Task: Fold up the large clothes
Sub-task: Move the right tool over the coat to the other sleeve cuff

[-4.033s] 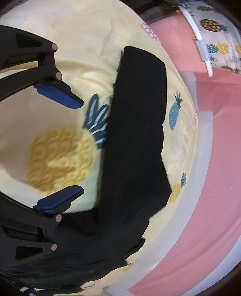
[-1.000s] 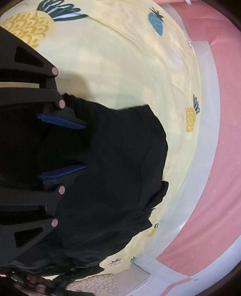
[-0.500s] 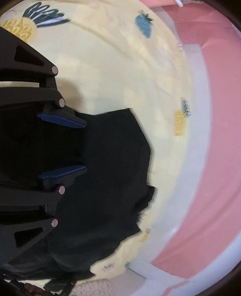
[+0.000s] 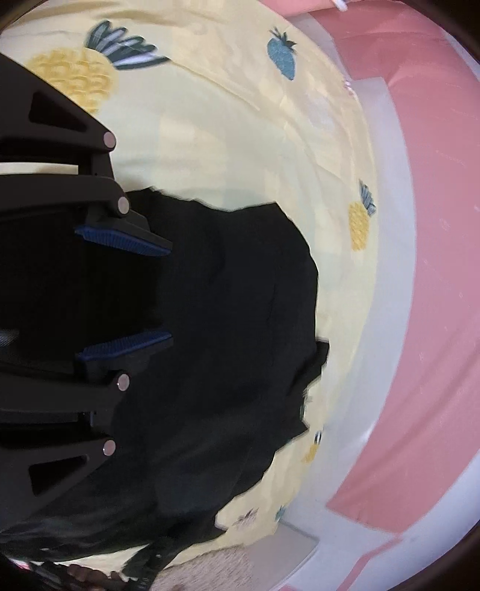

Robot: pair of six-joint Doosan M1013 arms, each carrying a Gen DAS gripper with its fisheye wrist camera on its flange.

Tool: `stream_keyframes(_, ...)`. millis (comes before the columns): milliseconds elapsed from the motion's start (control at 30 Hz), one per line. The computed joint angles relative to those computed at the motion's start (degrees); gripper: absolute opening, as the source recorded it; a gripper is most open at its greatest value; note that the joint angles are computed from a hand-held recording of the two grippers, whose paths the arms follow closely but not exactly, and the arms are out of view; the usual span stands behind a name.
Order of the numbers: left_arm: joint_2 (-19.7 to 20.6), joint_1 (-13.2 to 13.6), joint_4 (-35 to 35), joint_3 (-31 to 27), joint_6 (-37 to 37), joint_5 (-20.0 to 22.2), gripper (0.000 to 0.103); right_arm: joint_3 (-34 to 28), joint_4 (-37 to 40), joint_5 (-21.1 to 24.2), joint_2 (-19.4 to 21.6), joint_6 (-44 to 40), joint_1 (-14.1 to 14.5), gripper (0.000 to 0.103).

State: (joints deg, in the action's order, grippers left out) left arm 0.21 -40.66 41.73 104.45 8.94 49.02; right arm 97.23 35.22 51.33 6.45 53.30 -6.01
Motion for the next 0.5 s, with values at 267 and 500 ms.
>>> stream_keyframes(267, -2.53, -10.83, 5.09, 0.7, -4.28, 2.44, 0.05, 6.5, 5.8, 2.53, -6.98, -4.43, -9.19, 0.061)
stream_keyframes(500, -2.33, -15.77, 6.73, -0.65, -4.02, 4.37, 0.051, 8.39, 6.11, 3.41, -8.36, -2.06, -15.26, 0.061)
